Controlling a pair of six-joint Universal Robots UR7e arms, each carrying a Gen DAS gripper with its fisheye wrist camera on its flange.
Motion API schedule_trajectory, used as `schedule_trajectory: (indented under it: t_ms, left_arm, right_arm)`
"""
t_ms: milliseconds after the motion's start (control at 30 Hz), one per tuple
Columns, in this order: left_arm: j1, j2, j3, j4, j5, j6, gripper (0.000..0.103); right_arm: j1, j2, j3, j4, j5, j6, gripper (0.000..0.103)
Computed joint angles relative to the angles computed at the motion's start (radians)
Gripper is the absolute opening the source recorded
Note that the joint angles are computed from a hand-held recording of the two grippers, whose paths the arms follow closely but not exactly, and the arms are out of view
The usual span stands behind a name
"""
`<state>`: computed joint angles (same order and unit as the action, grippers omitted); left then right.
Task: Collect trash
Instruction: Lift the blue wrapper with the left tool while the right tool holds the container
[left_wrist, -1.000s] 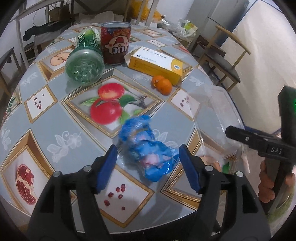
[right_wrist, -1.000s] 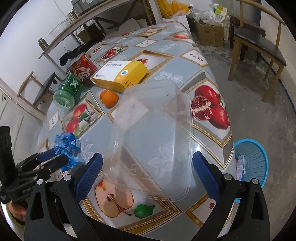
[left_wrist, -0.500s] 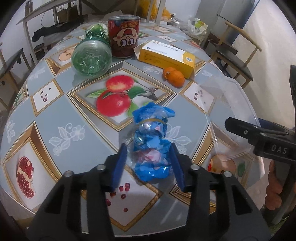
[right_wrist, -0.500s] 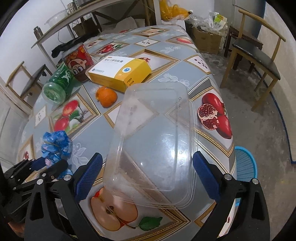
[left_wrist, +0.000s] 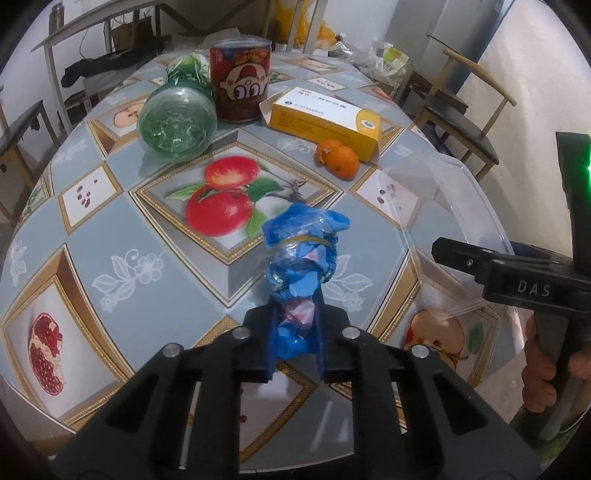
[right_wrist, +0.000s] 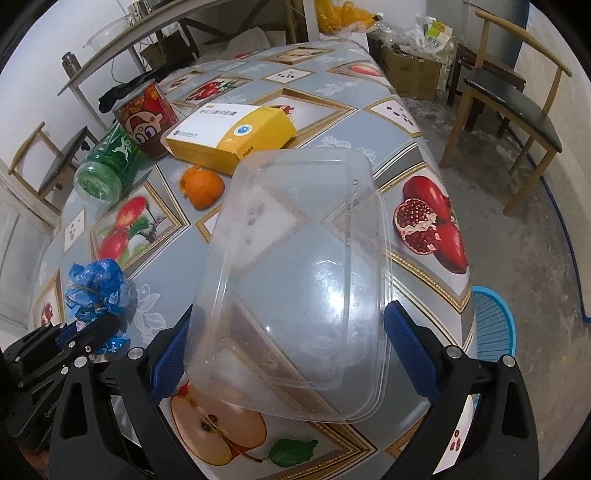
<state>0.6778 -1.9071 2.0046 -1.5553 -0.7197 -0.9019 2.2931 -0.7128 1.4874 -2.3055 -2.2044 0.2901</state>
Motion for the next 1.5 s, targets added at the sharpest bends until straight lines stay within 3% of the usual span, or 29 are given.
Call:
schedule_trajectory:
  t_ms: [300, 567, 1100, 1500]
  left_arm:
    - [-0.027, -0.006, -0.005, 0.041, 0.031, -0.024, 0.014]
    - [-0.047, -0.011, -0.008, 0.079, 0.053, -0.052, 0.014]
    - [-0.136, -0.004, -0.041, 0.256, 0.138, -0.182, 0.013]
    - [-0.210, 0.007, -0.062, 0.376, 0.159, -0.280, 0.013]
  right_arm:
    - [0.005, -0.020, 0.016, -0.022, 0.002, -0.014, 0.092]
    - [-0.003, -0.046, 0.036, -0.042, 0.056, -0.001, 0.091]
    - [-0.008, -0.092, 0.071, -0.069, 0.122, -0.004, 0.089]
    - [-0.016, -0.137, 0.114, -0.085, 0.176, 0.004, 0.087]
